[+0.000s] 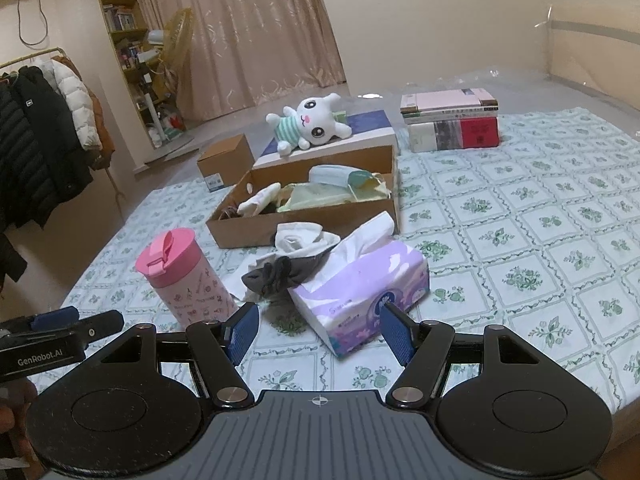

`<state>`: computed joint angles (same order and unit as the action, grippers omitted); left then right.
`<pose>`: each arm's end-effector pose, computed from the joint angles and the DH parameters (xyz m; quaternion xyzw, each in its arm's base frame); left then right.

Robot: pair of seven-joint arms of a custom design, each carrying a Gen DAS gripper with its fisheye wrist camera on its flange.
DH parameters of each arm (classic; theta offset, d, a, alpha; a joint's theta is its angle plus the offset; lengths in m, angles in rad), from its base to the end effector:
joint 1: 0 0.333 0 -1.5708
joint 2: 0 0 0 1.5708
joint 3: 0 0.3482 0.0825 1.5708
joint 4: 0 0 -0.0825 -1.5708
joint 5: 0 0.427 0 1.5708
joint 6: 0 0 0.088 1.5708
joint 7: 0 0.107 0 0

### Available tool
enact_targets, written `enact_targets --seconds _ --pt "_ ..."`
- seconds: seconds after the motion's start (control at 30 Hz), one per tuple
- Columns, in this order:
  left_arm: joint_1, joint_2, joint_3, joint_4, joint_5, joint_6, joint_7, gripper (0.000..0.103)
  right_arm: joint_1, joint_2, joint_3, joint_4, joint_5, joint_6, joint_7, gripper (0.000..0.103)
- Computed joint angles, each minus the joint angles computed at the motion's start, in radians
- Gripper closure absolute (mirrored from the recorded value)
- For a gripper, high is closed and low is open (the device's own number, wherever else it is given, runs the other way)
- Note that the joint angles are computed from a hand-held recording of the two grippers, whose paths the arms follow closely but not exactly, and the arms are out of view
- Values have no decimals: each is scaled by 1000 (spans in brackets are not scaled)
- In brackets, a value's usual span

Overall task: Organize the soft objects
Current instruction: 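Move both open tools back to the pile beside the pink bottle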

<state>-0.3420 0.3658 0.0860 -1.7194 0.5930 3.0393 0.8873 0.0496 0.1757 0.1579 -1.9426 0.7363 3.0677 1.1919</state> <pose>0.7078 -0.2388 0.4884 -0.5744 0.6709 -0.3614 0.2989 0.6744 0.0808 0.5011 -0.5800 0.6670 -0.1958 0.4248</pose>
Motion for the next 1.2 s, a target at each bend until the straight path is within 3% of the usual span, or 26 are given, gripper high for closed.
enact_targets --seconds 0.67,1.2 --pt "60 43 -84 32 -153 -16 168 17 -21 46 9 41 -41 -20 3 36" --pt "72 96 -100 94 -258 -18 297 21 -76 206 82 245 -77 -91 -151 36"
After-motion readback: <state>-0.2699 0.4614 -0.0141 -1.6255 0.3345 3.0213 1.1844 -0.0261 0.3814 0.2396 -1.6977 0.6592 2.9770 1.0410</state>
